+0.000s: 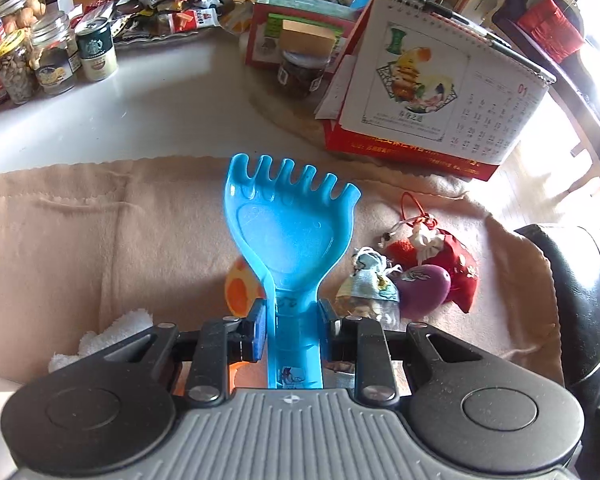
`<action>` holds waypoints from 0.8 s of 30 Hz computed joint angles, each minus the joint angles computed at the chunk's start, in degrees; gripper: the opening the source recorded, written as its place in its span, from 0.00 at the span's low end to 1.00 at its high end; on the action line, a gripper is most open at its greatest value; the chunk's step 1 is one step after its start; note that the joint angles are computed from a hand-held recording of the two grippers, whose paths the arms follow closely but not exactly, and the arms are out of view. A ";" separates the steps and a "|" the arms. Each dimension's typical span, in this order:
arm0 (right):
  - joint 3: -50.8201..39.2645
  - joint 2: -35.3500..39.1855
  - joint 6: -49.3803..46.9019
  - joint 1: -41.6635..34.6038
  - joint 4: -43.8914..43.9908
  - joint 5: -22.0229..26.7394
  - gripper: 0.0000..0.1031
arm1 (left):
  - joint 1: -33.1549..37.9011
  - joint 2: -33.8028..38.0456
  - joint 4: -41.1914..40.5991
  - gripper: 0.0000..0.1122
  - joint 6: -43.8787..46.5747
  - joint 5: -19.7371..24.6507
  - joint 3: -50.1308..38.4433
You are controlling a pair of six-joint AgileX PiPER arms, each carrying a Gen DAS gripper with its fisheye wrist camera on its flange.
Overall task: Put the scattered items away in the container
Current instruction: 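Carry the blue rake and the plush doll over the white box with both tools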
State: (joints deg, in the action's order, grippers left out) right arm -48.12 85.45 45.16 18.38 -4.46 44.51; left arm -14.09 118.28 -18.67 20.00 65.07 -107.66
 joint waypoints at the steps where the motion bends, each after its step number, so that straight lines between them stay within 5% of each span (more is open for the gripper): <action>1: -0.45 0.19 0.47 0.47 -0.44 0.66 0.68 | -0.26 -0.46 0.25 0.23 -0.05 0.17 0.36; 3: -1.56 1.58 1.25 1.37 -1.80 1.31 0.65 | -0.55 -1.47 0.29 0.23 0.04 0.32 1.47; 4: -2.15 2.36 1.99 2.15 -3.13 1.77 0.53 | -0.68 -2.06 0.31 0.23 0.16 0.36 2.04; 10: -5.03 4.92 5.18 7.68 -9.02 5.93 0.50 | -1.63 -7.08 1.93 0.23 1.11 0.04 7.05; 24: -7.23 -4.40 7.96 13.78 -7.36 8.32 0.49 | -0.99 -23.47 7.96 0.24 8.77 -3.43 21.65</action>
